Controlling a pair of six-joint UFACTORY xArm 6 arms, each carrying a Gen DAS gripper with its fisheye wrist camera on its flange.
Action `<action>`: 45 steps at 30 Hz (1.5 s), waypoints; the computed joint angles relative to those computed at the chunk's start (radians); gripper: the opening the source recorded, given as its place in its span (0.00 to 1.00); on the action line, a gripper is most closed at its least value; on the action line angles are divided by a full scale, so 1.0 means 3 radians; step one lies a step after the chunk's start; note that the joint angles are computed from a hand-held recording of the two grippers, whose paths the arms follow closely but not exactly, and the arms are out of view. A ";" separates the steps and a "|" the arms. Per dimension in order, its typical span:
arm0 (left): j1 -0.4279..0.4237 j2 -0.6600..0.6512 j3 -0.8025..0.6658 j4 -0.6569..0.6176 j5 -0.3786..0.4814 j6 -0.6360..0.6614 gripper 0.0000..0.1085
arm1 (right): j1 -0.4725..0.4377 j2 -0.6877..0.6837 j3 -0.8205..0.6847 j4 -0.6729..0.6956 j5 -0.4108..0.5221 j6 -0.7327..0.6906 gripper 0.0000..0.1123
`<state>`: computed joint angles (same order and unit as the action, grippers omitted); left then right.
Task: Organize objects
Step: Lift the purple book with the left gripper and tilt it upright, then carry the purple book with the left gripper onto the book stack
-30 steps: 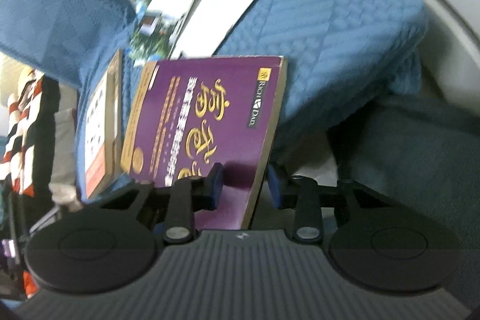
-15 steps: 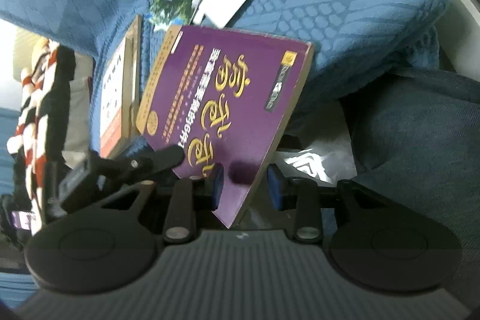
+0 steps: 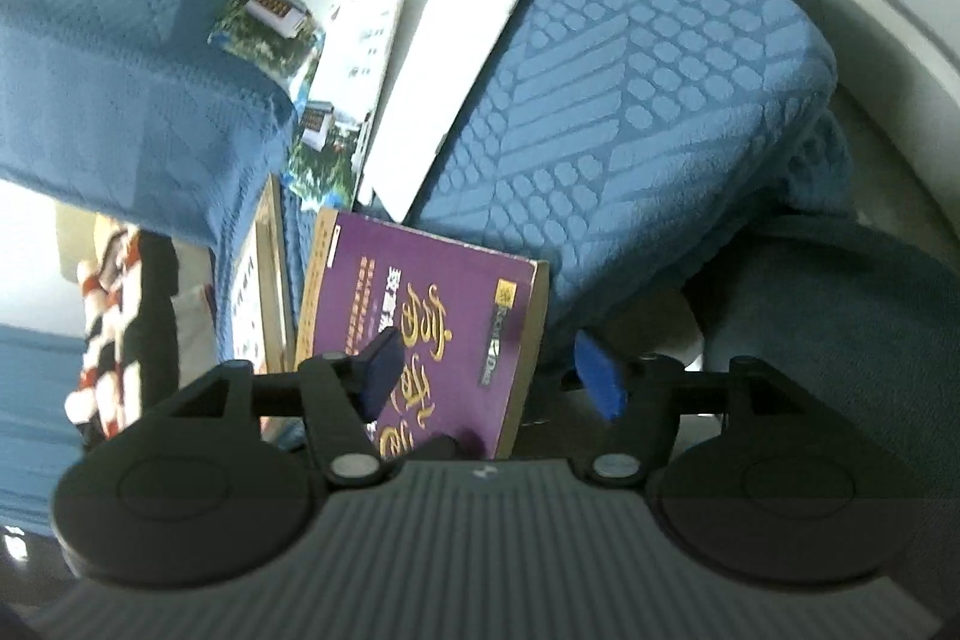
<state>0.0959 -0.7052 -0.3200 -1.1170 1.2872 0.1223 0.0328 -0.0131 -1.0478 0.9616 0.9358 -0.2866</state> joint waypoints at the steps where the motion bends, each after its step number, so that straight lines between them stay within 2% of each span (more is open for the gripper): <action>1: -0.0001 -0.0008 0.0005 -0.0014 0.0007 -0.0016 0.38 | -0.0008 0.0026 -0.0009 0.0028 0.0010 0.0009 0.60; 4: -0.0009 -0.0084 0.0024 -0.0022 0.0009 -0.0095 0.31 | -0.0011 0.0118 -0.0061 0.0111 0.0073 0.0044 0.60; 8: 0.0166 -0.0160 0.0041 -0.0101 0.0222 -0.0174 0.20 | -0.0045 0.0163 -0.0088 0.0275 0.0141 0.0042 0.60; 14: 0.0380 -0.0333 -0.0002 -0.0082 0.0479 -0.0325 0.11 | -0.0148 0.0179 -0.0065 0.0554 0.0250 0.0066 0.60; 20: 0.0611 -0.0461 -0.0072 -0.0123 0.0763 -0.0389 0.10 | -0.0227 0.0268 -0.0083 0.0805 0.0549 0.0035 0.60; 24: 0.0825 -0.0447 -0.0133 -0.0164 0.0966 -0.0320 0.10 | -0.0196 0.0366 -0.0139 0.0744 0.0622 0.0080 0.59; 28: 0.0936 -0.0333 -0.0242 -0.0229 0.1079 -0.0264 0.10 | -0.0202 0.0478 -0.0153 0.1130 0.0763 -0.0094 0.58; 29: 0.0952 -0.0305 -0.0256 -0.0245 0.1090 -0.0236 0.11 | -0.0194 0.0495 -0.0154 0.1233 0.0785 -0.0164 0.50; 30: 0.1104 -0.0333 -0.0240 -0.0185 0.1219 -0.0196 0.11 | -0.0204 0.0508 -0.0133 0.1394 0.0849 -0.0275 0.39; 32: 0.1144 -0.0351 -0.0240 -0.0233 0.1262 -0.0178 0.11 | -0.0210 0.0557 -0.0135 0.1623 0.0982 -0.0398 0.29; 33: 0.1174 -0.0358 -0.0246 -0.0253 0.1283 -0.0171 0.12 | -0.0180 0.0535 -0.0139 0.1615 0.0932 -0.0404 0.22; 36: 0.1272 -0.0235 -0.0332 -0.0314 0.1323 -0.0082 0.13 | -0.0138 0.0426 -0.0104 0.1599 0.0874 -0.0519 0.19; 45: 0.1709 -0.0258 -0.0494 -0.0203 0.1677 0.0015 0.14 | -0.0059 -0.0041 0.0119 0.1384 0.0662 -0.0568 0.21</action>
